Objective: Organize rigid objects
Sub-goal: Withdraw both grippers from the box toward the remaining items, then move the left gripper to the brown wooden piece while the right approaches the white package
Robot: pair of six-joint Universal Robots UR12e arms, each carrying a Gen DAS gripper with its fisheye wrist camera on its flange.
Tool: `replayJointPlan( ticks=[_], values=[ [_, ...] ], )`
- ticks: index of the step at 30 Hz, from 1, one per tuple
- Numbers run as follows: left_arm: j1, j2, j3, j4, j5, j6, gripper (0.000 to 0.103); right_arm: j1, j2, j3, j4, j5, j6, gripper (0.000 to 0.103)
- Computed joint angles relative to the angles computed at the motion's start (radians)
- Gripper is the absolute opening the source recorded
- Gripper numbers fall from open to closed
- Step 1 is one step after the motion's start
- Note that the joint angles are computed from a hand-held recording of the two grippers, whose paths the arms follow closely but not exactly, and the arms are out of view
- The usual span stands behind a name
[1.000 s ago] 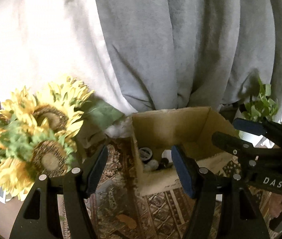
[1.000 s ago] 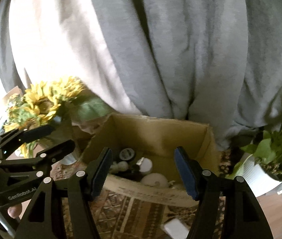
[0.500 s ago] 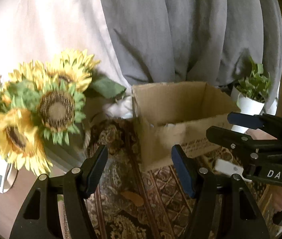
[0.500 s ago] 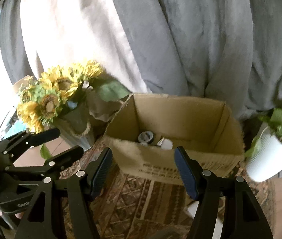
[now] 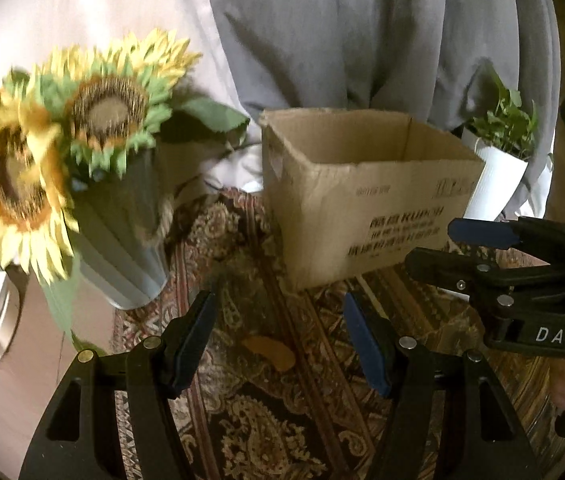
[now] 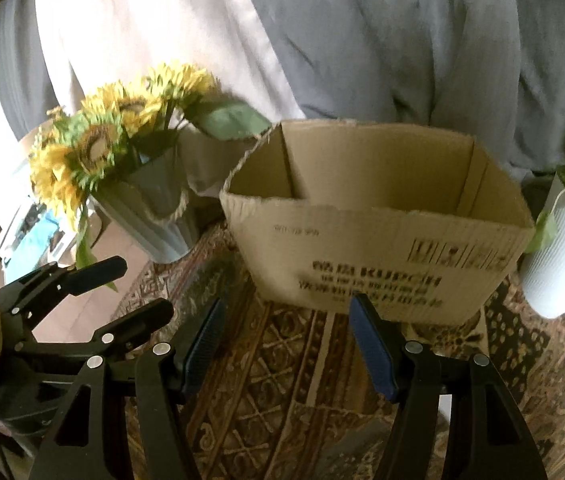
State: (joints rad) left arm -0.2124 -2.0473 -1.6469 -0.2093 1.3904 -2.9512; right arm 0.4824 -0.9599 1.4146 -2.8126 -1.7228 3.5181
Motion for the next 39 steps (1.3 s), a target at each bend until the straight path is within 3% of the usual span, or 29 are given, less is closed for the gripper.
replayJointPlan(
  ticks=[25,36,39],
  values=[
    [0.03,-0.08,0.021,-0.077,-0.09,0.183,0.065,0.025,0.071,-0.06,0.156,-0.018,0.03,0.066],
    [0.03,-0.112,0.055,-0.111,-0.104,0.204,0.065,0.023,0.095,-0.086,0.188,-0.017,0.043,0.066],
    [0.029,-0.117,0.061,-0.123,-0.104,0.207,0.06,0.023,0.099,-0.09,0.194,-0.019,0.046,0.066]
  ],
)
